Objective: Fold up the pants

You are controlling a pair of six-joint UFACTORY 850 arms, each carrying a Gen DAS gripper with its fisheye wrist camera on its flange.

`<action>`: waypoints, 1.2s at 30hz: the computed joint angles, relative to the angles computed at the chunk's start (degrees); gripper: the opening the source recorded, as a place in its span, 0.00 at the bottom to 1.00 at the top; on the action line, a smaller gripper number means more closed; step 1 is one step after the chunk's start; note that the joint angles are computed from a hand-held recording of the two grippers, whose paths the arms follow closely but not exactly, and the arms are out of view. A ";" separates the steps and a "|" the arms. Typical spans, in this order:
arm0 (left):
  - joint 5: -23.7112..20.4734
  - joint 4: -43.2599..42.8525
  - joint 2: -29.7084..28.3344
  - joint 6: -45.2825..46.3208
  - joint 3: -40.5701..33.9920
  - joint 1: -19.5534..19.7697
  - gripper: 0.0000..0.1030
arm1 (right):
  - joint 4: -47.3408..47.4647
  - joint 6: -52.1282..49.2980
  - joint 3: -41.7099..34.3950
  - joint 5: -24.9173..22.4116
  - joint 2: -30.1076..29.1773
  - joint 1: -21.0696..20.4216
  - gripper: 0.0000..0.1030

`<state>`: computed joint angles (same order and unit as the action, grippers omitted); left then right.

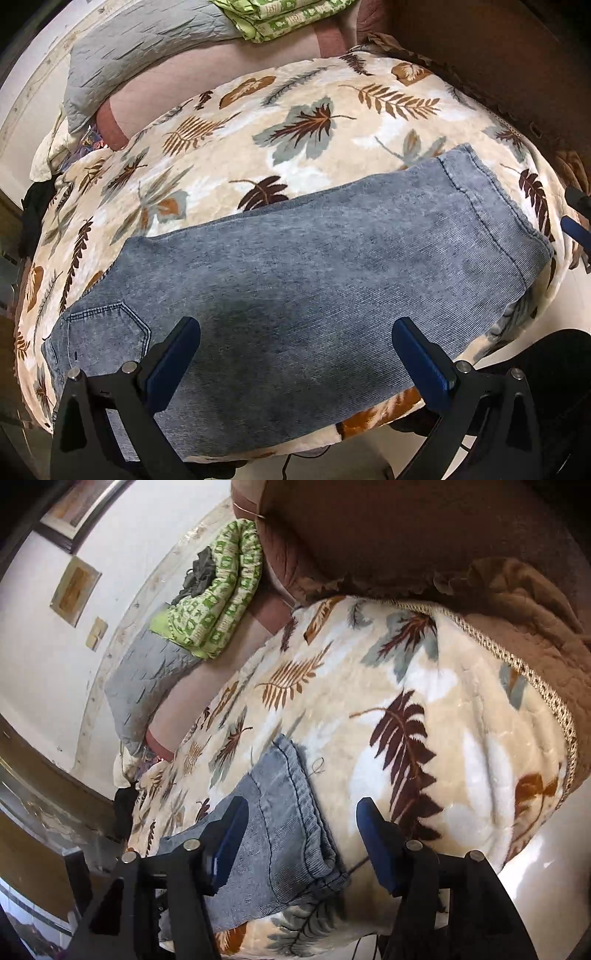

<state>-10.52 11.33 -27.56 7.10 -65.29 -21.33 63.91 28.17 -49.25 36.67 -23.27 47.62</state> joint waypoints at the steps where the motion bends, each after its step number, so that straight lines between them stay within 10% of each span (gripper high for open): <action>1: -0.08 0.52 -0.25 -0.47 -0.20 0.08 1.00 | -0.20 -0.40 -0.35 -1.07 -0.15 -0.35 0.63; 26: -2.00 4.01 -7.69 -5.31 -5.85 2.65 1.00 | -52.17 47.86 0.42 -8.48 -4.19 -8.47 0.63; 32: -1.98 -6.75 -8.97 4.97 -6.84 3.26 1.00 | -66.44 57.48 0.39 -2.37 -6.31 -11.56 0.64; 35: -2.23 -11.01 -9.09 9.15 -7.01 3.53 1.00 | -70.26 58.27 -0.17 -1.93 -6.89 -12.39 0.49; 36: -2.15 -11.27 -8.99 9.38 -6.88 3.53 1.00 | -71.83 59.21 -0.49 -1.15 -7.31 -12.56 0.30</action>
